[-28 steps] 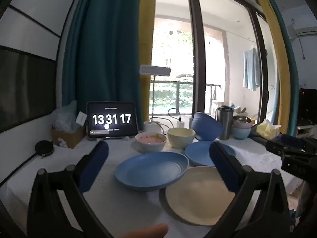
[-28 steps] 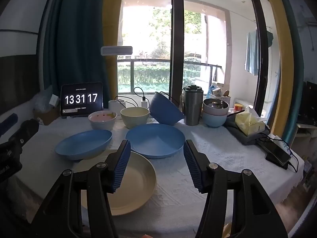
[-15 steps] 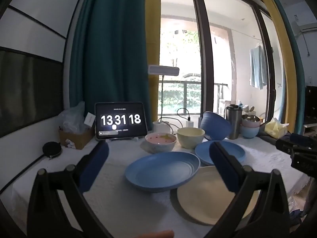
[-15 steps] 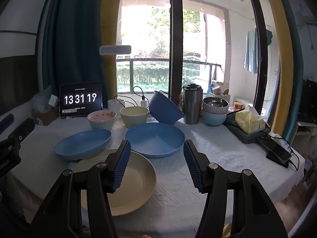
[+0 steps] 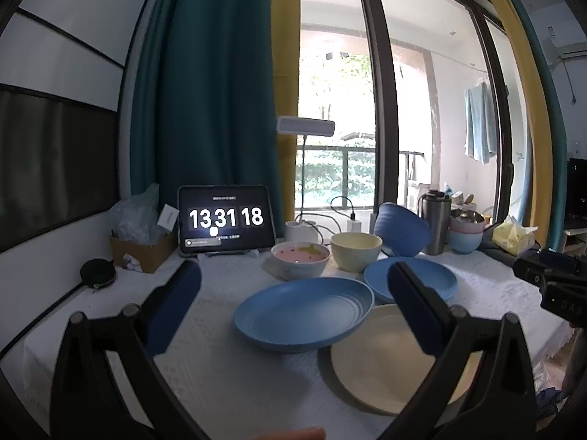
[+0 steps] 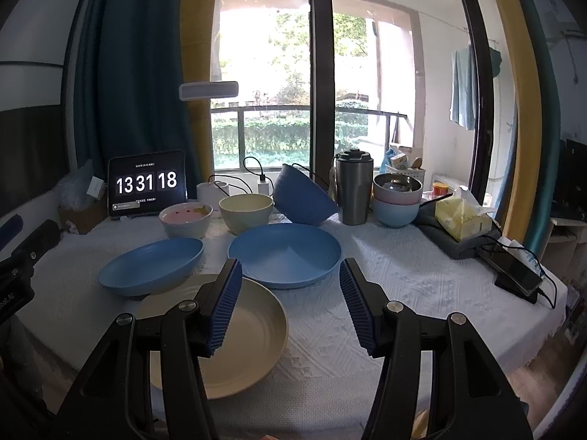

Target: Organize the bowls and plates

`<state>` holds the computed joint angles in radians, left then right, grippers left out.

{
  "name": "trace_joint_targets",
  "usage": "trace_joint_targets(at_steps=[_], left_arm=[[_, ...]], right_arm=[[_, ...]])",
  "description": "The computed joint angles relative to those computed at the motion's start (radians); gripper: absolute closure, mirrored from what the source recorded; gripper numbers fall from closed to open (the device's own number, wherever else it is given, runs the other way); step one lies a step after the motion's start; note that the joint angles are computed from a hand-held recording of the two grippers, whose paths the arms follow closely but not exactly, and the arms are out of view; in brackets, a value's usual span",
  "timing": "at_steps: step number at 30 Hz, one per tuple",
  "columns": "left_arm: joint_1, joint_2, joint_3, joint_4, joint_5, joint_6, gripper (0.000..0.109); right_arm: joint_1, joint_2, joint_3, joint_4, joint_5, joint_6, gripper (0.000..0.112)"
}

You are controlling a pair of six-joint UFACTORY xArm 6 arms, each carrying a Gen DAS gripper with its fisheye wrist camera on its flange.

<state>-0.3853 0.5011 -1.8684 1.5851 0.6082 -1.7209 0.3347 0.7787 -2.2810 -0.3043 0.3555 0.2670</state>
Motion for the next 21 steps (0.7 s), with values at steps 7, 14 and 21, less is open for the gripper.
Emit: trace_joint_targets(at_steps=[7, 14, 21], left_arm=[[0.000, 0.001, -0.002, -0.005, 0.000, 0.005, 0.006], [0.000, 0.003, -0.004, -0.005, 0.001, 0.004, 0.006], [-0.001, 0.003, -0.004, -0.003, 0.003, 0.003, 0.006]], right_arm=[[-0.001, 0.006, -0.008, 0.018, 0.010, -0.008, 0.054], [-0.001, 0.011, -0.017, 0.025, 0.016, -0.014, 0.053], [0.000, 0.015, -0.025, 0.024, 0.020, -0.012, 0.054]])
